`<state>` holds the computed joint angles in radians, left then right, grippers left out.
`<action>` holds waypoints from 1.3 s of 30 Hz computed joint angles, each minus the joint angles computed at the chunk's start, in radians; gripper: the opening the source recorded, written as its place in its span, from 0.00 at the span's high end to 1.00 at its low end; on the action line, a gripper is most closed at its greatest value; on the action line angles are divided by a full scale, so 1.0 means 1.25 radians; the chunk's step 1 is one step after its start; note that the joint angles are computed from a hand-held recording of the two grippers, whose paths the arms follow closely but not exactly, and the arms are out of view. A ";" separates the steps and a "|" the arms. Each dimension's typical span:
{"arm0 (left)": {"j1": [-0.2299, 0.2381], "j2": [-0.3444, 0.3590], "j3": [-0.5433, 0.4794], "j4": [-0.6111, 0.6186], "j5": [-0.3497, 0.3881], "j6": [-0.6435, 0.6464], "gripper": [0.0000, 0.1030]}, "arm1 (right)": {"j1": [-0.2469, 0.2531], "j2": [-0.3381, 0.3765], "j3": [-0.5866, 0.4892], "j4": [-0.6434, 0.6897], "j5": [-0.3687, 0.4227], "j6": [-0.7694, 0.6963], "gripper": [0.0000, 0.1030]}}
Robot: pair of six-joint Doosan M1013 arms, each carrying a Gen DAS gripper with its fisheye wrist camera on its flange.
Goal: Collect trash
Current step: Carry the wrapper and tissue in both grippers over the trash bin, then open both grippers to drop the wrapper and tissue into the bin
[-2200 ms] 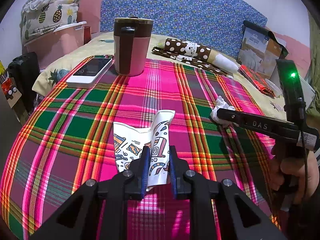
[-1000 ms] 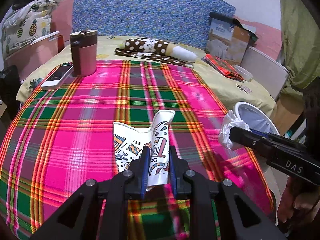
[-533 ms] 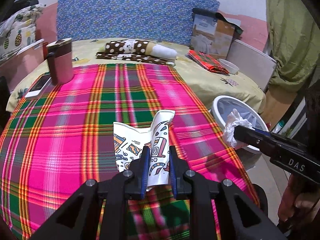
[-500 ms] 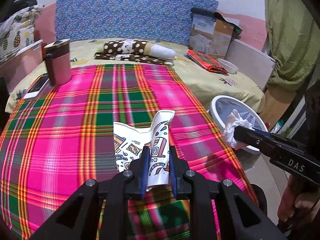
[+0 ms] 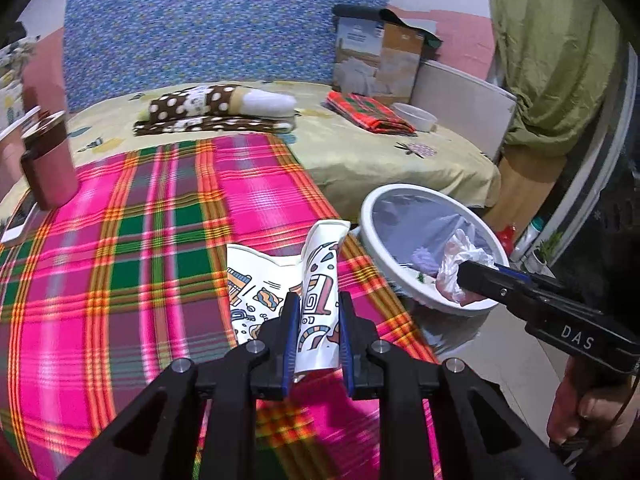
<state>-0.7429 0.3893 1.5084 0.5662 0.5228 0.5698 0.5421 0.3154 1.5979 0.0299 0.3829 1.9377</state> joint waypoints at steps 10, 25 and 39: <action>-0.002 0.041 -0.064 -0.098 -0.009 0.134 0.81 | -0.022 -0.009 0.019 -0.076 0.004 0.107 0.76; 0.001 0.114 -0.169 -0.300 -0.001 0.381 0.81 | -0.051 -0.006 0.027 -0.140 0.042 0.201 0.76; 0.003 0.174 -0.247 -0.422 0.025 0.522 0.81 | -0.066 -0.002 0.029 -0.179 0.085 0.245 0.56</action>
<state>-0.7394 0.6070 1.1999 0.0384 0.5547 1.2221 0.4596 0.3135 1.6339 -0.1939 0.4887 2.2436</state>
